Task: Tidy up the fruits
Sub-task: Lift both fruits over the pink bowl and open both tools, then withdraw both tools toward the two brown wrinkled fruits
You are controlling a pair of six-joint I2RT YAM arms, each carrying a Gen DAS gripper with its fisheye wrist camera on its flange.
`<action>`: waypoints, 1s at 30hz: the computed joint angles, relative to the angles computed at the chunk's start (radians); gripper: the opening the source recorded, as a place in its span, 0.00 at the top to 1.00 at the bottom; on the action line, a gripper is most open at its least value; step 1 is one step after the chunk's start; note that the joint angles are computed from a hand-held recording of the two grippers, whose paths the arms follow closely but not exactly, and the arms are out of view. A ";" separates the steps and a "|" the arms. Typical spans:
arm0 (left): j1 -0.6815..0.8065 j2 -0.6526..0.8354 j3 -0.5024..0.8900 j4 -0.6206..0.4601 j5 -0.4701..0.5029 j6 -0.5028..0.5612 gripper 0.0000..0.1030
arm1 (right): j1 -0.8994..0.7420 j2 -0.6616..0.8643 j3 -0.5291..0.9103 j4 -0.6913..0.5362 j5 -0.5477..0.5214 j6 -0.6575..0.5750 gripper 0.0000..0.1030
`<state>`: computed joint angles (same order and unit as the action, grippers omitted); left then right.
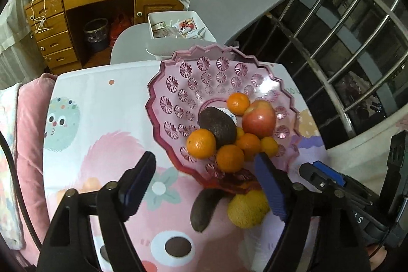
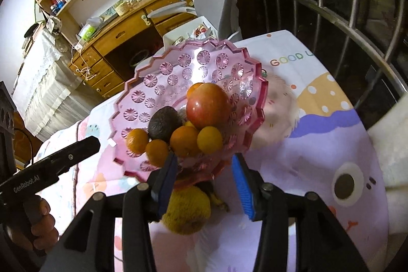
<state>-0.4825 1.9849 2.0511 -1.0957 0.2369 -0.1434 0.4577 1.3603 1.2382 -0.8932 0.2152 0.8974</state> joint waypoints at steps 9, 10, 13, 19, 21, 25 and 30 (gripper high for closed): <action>0.023 -0.234 -0.213 -0.035 0.052 0.074 0.22 | 0.250 -0.081 0.032 -0.173 0.155 0.235 0.53; 0.028 -0.267 -0.244 -0.041 0.056 0.084 0.22 | 0.286 -0.086 0.034 -0.192 0.175 0.271 0.52; 0.036 -0.348 -0.323 -0.053 0.061 0.103 0.22 | 0.380 -0.090 0.043 -0.241 0.224 0.373 0.51; 0.049 -0.489 -0.460 -0.069 0.065 0.147 0.22 | 0.597 -0.054 0.082 -0.361 0.326 0.606 0.49; 0.058 -0.532 -0.505 -0.076 0.074 0.164 0.22 | 0.671 -0.029 0.101 -0.402 0.355 0.682 0.46; 0.073 -0.606 -0.599 -0.087 0.085 0.191 0.22 | 0.780 0.017 0.128 -0.462 0.394 0.783 0.46; 0.072 -0.663 -0.708 -0.088 0.093 0.216 0.22 | 0.882 0.085 0.154 -0.515 0.410 0.876 0.46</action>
